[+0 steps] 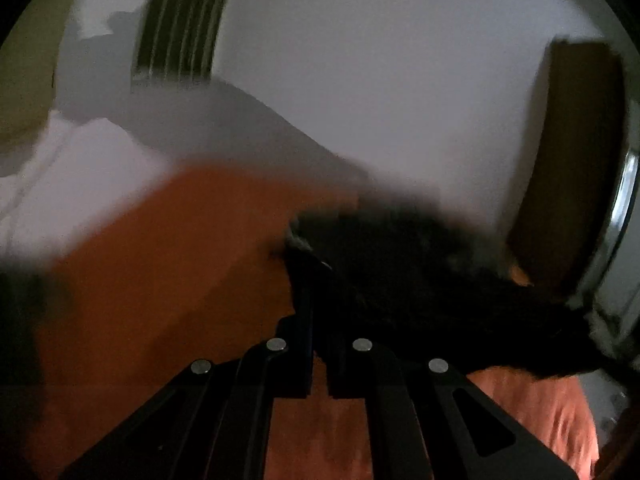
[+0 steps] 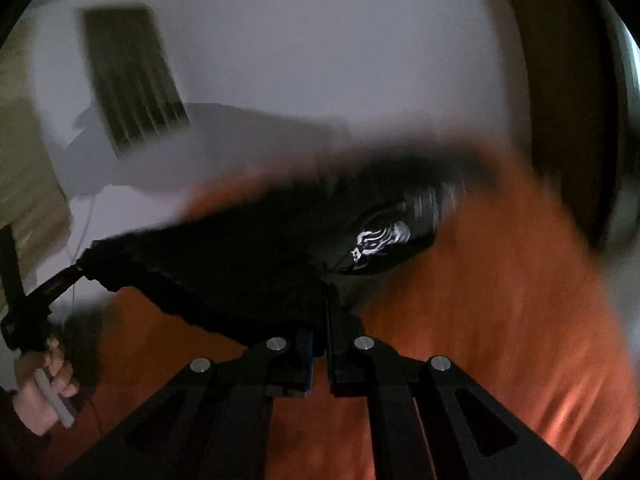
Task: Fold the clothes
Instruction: 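Lift the garment with both tools, shake it, and lay it flat on the blanket, then grasp the dark garment edge with both tools and lift it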
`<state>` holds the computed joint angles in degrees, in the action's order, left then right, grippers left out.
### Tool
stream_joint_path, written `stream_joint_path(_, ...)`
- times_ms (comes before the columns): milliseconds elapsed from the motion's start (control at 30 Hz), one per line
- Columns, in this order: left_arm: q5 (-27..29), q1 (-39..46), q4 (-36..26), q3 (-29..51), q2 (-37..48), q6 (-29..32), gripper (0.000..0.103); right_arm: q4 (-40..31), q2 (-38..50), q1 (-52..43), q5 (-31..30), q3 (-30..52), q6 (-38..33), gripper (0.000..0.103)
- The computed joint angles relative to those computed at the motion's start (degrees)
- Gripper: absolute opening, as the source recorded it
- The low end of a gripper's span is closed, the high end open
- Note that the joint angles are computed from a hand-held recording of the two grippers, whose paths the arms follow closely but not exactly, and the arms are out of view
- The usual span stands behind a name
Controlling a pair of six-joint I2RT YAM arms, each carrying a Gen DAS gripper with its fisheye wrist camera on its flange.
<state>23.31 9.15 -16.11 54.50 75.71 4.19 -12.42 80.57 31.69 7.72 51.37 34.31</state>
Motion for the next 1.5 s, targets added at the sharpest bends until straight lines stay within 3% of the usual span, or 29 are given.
stream_joint_path(100, 0.4, 3.3, 4.9, -15.0, 3.0, 6.4, 0.005, 7.5, 7.5, 1.7, -5.8, -10.9, 6.6, 0.004)
stream_joint_path(200, 0.9, 6.2, 9.6, -21.8, 5.9, 10.1, 0.005, 14.8, 11.3, 4.1, -7.6, -18.1, 10.4, 0.004)
stream_joint_path(300, 4.0, 9.2, 9.9, -23.2, 6.5, 12.9, 0.005, 17.7, 9.2, 5.8, -5.8, -21.5, 9.6, 0.005)
stream_joint_path(467, 5.4, 9.7, 10.2, -23.2, 4.8, 17.2, 0.006, 17.6, 11.3, 3.7, -5.8, -18.5, 6.0, 0.005)
stream_joint_path(633, 7.3, 11.2, 2.6, -20.8, 5.7, 20.4, 0.011, 16.6, 12.1, 2.5, -9.4, -17.0, 8.3, 0.010)
stream_joint_path(833, 11.7, 21.7, -12.8, -15.2, 9.2, 31.0, 0.011, 19.1, 5.9, 1.4, -14.6, -25.8, 10.6, 0.013)
stream_joint_path(933, 12.0, 24.4, -16.5, -10.8, 11.8, 32.7, 0.012, 21.0, 3.1, -0.6, -17.5, -29.8, 11.4, 0.014)
stream_joint_path(1100, 16.7, 21.7, -24.4, 3.4, 23.0, 25.8, 0.014, 30.6, 9.3, -9.0, -27.0, -30.4, 13.0, 0.022)
stream_joint_path(1133, 18.6, 21.0, -25.5, 6.1, 25.4, 24.1, 0.017, 36.0, 12.2, -11.9, -31.3, -30.8, 15.4, 0.023)
stream_joint_path(1233, 21.3, 17.6, -27.9, 13.0, 31.5, 20.0, 0.025, 63.1, 27.3, -19.4, -44.0, -33.4, 31.8, 0.039)
stream_joint_path(1300, 21.6, 15.4, -31.3, 16.5, 35.2, 20.3, 0.028, 76.7, 36.7, -21.2, -47.1, -33.0, 41.7, 0.043)
stream_joint_path(1400, 18.6, 12.4, -31.4, 16.2, 36.6, 20.5, 0.029, 78.5, 38.3, -20.5, -46.9, -31.9, 43.9, 0.043)
stream_joint_path(1500, 17.6, 11.2, -30.4, 13.6, 36.4, 21.5, 0.029, 72.2, 33.2, -19.5, -45.7, -31.8, 40.0, 0.045)
